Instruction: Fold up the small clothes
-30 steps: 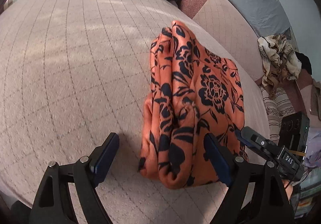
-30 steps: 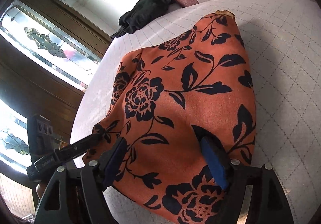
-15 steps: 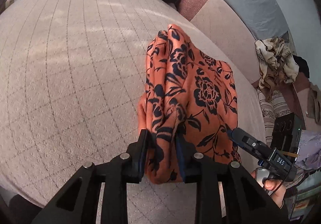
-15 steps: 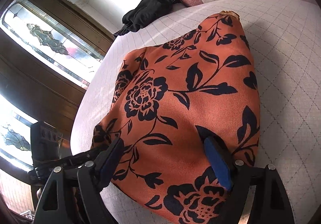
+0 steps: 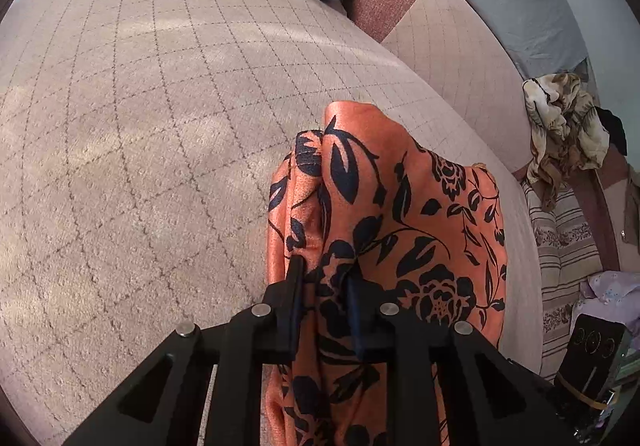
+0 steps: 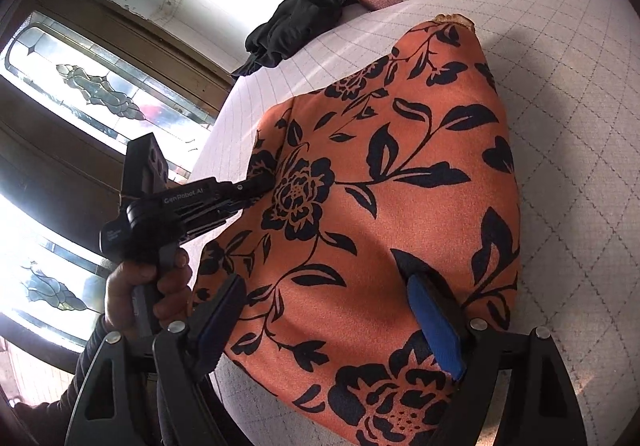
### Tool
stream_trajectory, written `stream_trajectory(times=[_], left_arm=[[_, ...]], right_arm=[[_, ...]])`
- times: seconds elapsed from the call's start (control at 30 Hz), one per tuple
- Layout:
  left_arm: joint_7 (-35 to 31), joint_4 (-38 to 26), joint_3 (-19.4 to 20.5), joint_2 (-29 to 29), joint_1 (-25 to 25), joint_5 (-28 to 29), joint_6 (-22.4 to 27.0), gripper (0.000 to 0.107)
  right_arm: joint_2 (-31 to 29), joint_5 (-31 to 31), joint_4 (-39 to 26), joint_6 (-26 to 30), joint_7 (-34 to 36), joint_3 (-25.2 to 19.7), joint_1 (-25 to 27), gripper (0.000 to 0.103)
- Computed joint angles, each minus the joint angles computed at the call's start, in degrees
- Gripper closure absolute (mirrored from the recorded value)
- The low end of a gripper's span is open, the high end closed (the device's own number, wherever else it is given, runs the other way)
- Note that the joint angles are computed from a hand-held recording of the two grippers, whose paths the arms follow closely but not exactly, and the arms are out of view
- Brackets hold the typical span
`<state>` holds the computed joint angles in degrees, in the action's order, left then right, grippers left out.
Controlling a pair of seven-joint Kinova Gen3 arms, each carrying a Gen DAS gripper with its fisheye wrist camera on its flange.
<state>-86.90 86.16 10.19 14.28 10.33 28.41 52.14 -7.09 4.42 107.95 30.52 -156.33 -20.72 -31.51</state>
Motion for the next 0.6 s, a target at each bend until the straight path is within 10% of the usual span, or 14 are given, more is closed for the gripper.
stream_trajectory(times=[0.17, 0.23, 0.33, 0.6], left_arm=[[1.3, -3.9, -6.7, -2.7, 8.9, -5.8, 0.7, 0.083], [2.5, -5.1, -5.8, -2.7, 9.3, -8.5, -0.8, 0.069], [6.7, -8.8, -5.3, 2.6, 8.6, -10.9, 2.7, 0.077], [8.5, -6.8, -0.8, 0.1, 4.3, -11.8, 2.5, 0.077]], right_arm=[[0.3, -6.6, -3.2, 3.3, 6.3, -7.4, 10.4, 0.017], [-1.1, -10.9, -2.8, 1.8, 9.5, -10.0, 15.7, 0.017], [-2.5, -15.9, -2.8, 0.6, 14.8, -12.4, 22.5, 0.017], [4.6, -29.5, -2.9, -2.8, 27.1, 0.8, 14.5, 0.016]])
